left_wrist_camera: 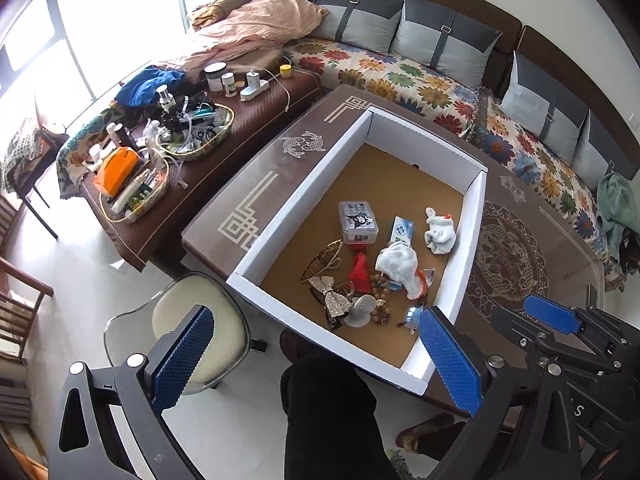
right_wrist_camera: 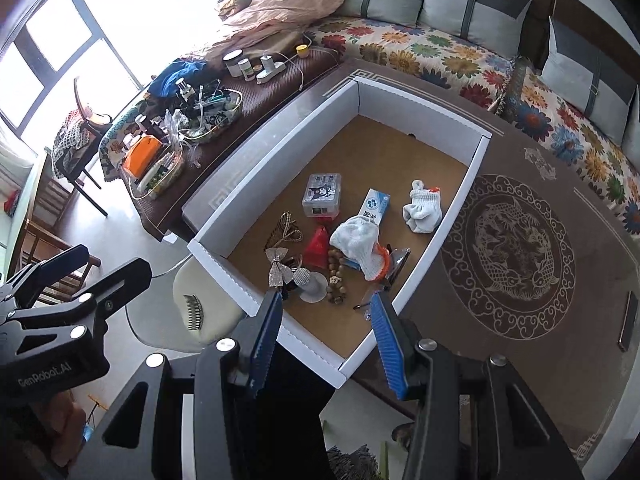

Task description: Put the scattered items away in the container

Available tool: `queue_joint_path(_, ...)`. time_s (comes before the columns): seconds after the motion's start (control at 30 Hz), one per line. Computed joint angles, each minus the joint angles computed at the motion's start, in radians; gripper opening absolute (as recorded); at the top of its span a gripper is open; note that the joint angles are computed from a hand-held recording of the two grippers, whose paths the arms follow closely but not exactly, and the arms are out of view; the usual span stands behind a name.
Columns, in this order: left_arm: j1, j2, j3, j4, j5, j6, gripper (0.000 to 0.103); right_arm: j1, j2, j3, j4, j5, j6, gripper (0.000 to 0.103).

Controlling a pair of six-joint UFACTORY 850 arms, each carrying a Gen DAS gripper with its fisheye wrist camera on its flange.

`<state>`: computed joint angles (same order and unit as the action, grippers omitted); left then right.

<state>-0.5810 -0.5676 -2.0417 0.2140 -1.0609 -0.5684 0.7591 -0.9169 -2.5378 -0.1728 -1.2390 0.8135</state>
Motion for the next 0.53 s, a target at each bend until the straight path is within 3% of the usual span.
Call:
queue_joint_path(0.3, -0.011, 0.024, 0.011, 0.016, 0.009, -0.007, 0.103, 0.006, -0.048, -0.127, -0.005, -0.057, -0.012, 0.047)
queue_joint_path(0.43, -0.002, 0.028, 0.025, -0.040, 0.051, 0.016, 0.103, 0.005, -0.042, -0.114, -0.002, -0.053, -0.009, 0.047)
queue_joint_path(0.53, -0.012, 0.019, 0.014, 0.000, 0.039, -0.002, 0.103, 0.004, -0.032, -0.094, -0.006, -0.043, -0.002, 0.047)
